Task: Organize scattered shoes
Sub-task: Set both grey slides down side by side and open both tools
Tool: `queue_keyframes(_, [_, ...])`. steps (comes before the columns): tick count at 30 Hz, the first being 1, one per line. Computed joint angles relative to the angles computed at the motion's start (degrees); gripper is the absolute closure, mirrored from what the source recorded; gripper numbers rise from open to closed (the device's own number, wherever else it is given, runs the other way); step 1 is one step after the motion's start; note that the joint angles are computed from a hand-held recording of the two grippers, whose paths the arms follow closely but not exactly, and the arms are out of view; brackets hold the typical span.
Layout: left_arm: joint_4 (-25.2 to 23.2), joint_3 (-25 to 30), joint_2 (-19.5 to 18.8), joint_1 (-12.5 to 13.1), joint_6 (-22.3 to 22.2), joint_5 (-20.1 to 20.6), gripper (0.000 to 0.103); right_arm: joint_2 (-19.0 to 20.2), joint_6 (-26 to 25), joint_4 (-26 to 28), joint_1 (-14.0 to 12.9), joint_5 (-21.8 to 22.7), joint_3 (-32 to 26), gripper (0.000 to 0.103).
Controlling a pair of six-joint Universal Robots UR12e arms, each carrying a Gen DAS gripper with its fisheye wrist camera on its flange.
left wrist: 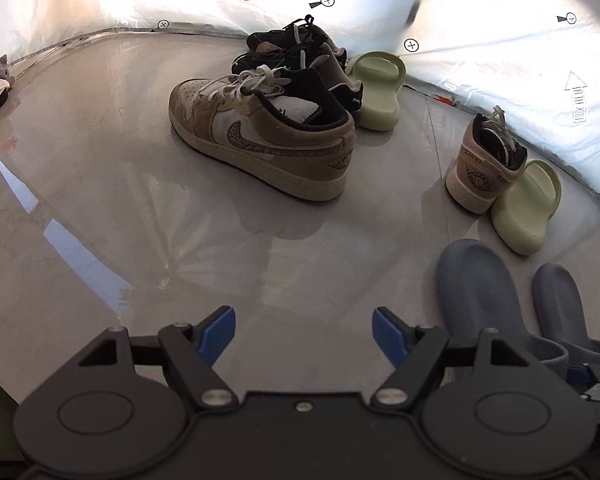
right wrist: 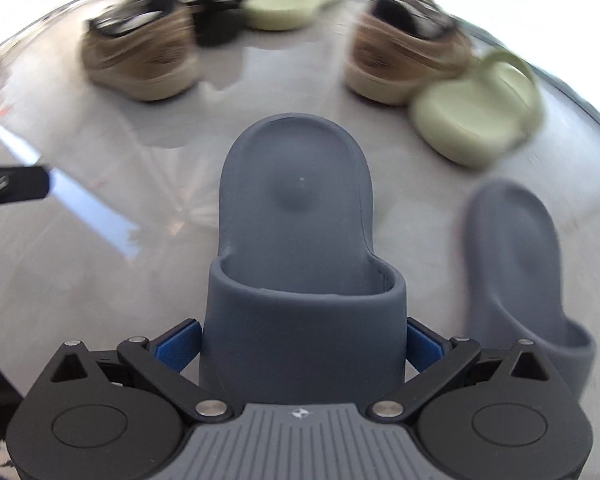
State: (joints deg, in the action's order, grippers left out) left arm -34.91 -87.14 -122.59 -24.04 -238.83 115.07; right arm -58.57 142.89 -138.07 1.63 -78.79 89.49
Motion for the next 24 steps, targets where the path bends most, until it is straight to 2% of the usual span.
queue_keyframes(7, [0.5,1.8,-1.26,-0.23,4.1,-2.08,0.027,0.93,13.31,-2.33,-1.81,-0.36,-0.63,0.002])
queue_keyframes(13, [0.76,3.06,-2.09,-0.66,6.85,-2.11,0.027,1.41,13.58,-3.36,-1.9,-2.29,-0.91,0.001])
queue_keyframes(19, [0.16,2.85,-1.85,-0.64,5.06,-1.57,0.027,0.18,10.44,-2.84,-2.98,-0.63,-0.18,0.0])
queue_keyframes(24, [0.54,2.03,-1.26,0.09,1.89,-1.32,0.027,-1.27,9.27,-11.71,-4.2,5.07,2.27,0.0])
